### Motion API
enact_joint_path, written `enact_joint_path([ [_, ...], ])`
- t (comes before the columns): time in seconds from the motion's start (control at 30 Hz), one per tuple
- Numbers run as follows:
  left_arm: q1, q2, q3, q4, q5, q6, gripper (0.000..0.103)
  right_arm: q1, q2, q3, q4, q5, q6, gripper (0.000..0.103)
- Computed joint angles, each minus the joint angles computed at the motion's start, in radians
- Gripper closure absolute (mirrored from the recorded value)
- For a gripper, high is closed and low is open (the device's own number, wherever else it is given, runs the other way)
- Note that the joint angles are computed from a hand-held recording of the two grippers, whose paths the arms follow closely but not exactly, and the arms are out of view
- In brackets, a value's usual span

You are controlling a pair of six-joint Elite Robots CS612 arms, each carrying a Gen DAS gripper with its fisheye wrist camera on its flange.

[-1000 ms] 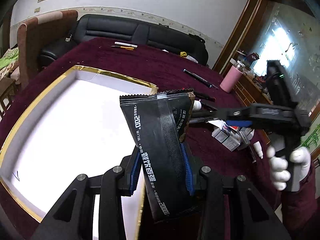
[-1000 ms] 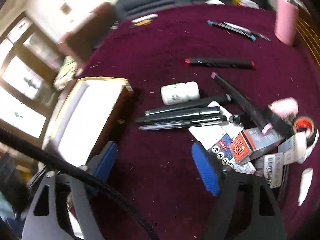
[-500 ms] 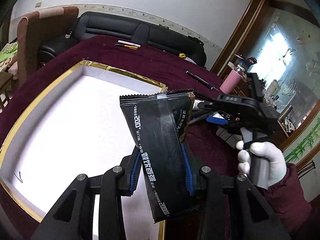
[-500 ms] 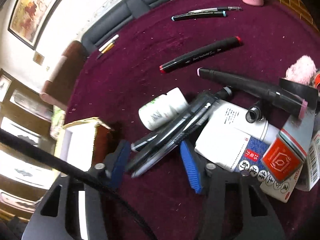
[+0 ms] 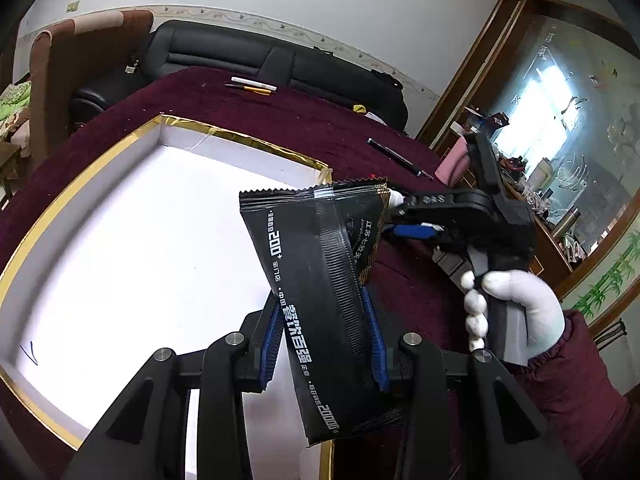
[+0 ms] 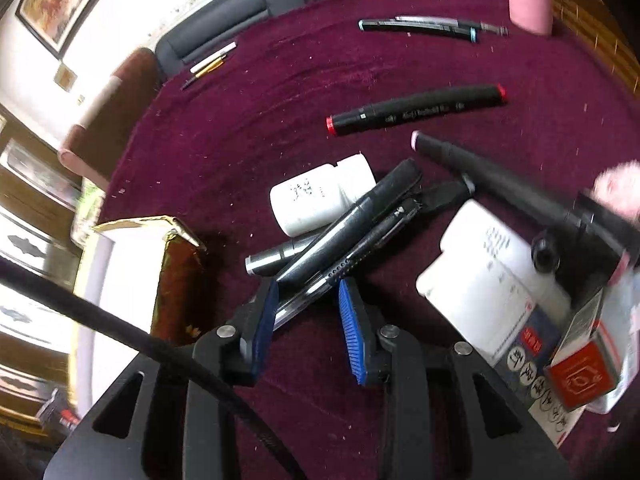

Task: Organize objects
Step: 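Grasp the clear ballpoint pen with the right gripper while the left holds the bag, then carry the pen into the tray with the right gripper while the left lowers the bag there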

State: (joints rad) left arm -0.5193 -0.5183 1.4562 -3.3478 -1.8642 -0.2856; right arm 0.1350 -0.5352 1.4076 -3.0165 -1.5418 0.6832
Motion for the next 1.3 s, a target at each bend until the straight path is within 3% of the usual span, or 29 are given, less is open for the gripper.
enact_joint_path([
  [0.1, 0.0, 0.001, 0.001, -0.004, -0.002, 0.002, 0.07, 0.014, 0.007, -0.043, 0.067, -0.069, -0.042, 0.069],
  [0.17, 0.001, 0.001, 0.003, -0.011, -0.004, 0.002, 0.07, 0.016, 0.02, -0.074, 0.093, -0.076, -0.05, 0.064],
  [0.3, 0.009, 0.003, 0.008, -0.025, -0.014, -0.012, 0.07, 0.011, 0.037, -0.109, 0.124, -0.014, -0.108, 0.063],
  [0.43, 0.019, 0.005, 0.012, -0.038, -0.025, -0.024, 0.07, 0.007, 0.025, -0.096, 0.155, 0.027, -0.145, 0.075],
  [0.63, 0.03, 0.008, 0.012, -0.06, -0.035, -0.033, 0.07, -0.01, -0.003, -0.02, 0.086, 0.076, -0.099, 0.079],
  [0.73, 0.035, 0.012, 0.007, -0.054, -0.041, -0.042, 0.07, -0.01, -0.018, 0.014, 0.065, 0.088, -0.12, 0.088],
  [0.83, 0.037, 0.015, 0.005, -0.051, -0.045, -0.044, 0.07, -0.007, -0.027, 0.039, 0.044, 0.128, -0.137, 0.088],
  [1.1, 0.027, 0.005, 0.018, -0.043, -0.023, -0.036, 0.07, -0.001, -0.016, 0.047, -0.001, 0.083, -0.124, 0.089],
  [1.17, 0.022, -0.002, 0.027, -0.044, -0.004, -0.033, 0.07, -0.006, -0.018, 0.059, -0.022, 0.117, -0.116, 0.095],
  [1.3, 0.015, -0.019, 0.054, -0.072, 0.042, -0.028, 0.071, -0.018, -0.03, 0.113, -0.128, 0.19, -0.09, 0.095],
])
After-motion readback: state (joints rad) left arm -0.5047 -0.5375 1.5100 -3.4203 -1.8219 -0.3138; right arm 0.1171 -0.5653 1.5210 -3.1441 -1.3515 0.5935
